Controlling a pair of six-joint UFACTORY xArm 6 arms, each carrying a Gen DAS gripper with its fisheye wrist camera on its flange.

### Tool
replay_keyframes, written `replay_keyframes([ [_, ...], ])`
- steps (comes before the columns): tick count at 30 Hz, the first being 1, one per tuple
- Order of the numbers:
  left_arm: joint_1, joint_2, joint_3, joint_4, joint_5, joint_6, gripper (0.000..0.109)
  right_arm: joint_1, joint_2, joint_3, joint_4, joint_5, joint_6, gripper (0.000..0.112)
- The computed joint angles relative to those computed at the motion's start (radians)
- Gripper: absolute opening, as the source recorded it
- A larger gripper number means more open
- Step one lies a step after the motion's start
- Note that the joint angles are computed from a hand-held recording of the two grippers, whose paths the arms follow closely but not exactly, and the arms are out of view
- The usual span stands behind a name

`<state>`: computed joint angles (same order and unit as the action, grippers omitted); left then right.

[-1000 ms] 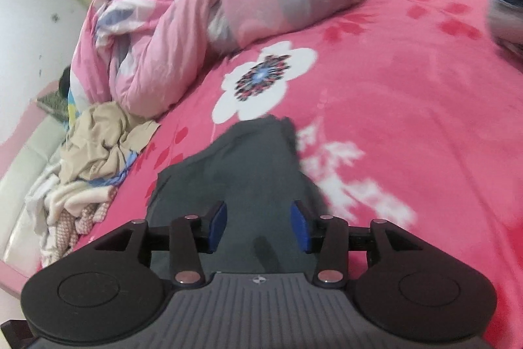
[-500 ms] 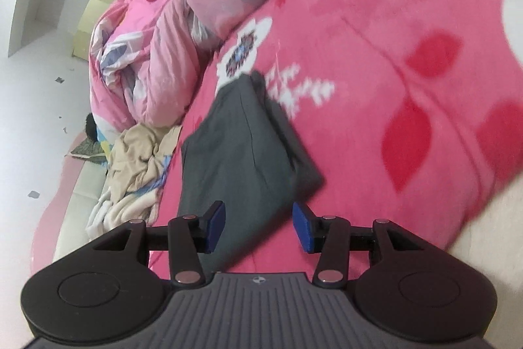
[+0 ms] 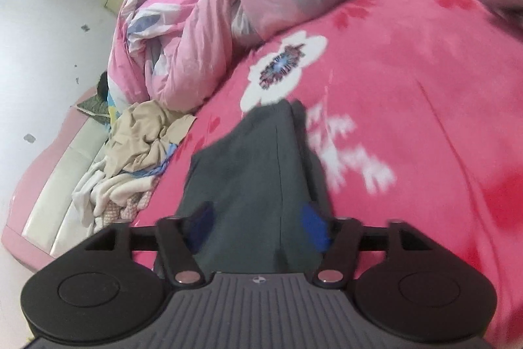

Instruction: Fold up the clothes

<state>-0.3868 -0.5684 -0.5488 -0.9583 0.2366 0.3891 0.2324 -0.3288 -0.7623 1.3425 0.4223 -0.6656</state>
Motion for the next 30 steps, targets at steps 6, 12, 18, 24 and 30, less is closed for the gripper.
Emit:
replay_keyframes([
  [6,0.167,0.273,-0.22,-0.245,0.243,0.209,0.066,-0.103,0.318,-0.258,-0.047,0.156,0.0,0.076],
  [12,0.256,0.465,-0.389,-0.4,0.434,0.359,0.066,-0.183,0.504,-0.44,-0.039,0.393,-0.035,0.079],
  [18,0.284,0.644,-0.573,-0.417,0.576,0.395,0.066,-0.208,0.718,-0.689,-0.034,0.61,-0.052,0.079],
  [24,0.275,0.748,-0.701,-0.377,0.625,0.39,0.062,-0.175,0.904,-0.966,-0.111,0.72,-0.028,0.077],
  [30,0.255,0.774,-0.729,-0.378,0.599,0.411,0.031,-0.118,0.947,-1.058,-0.212,0.72,-0.021,0.045],
])
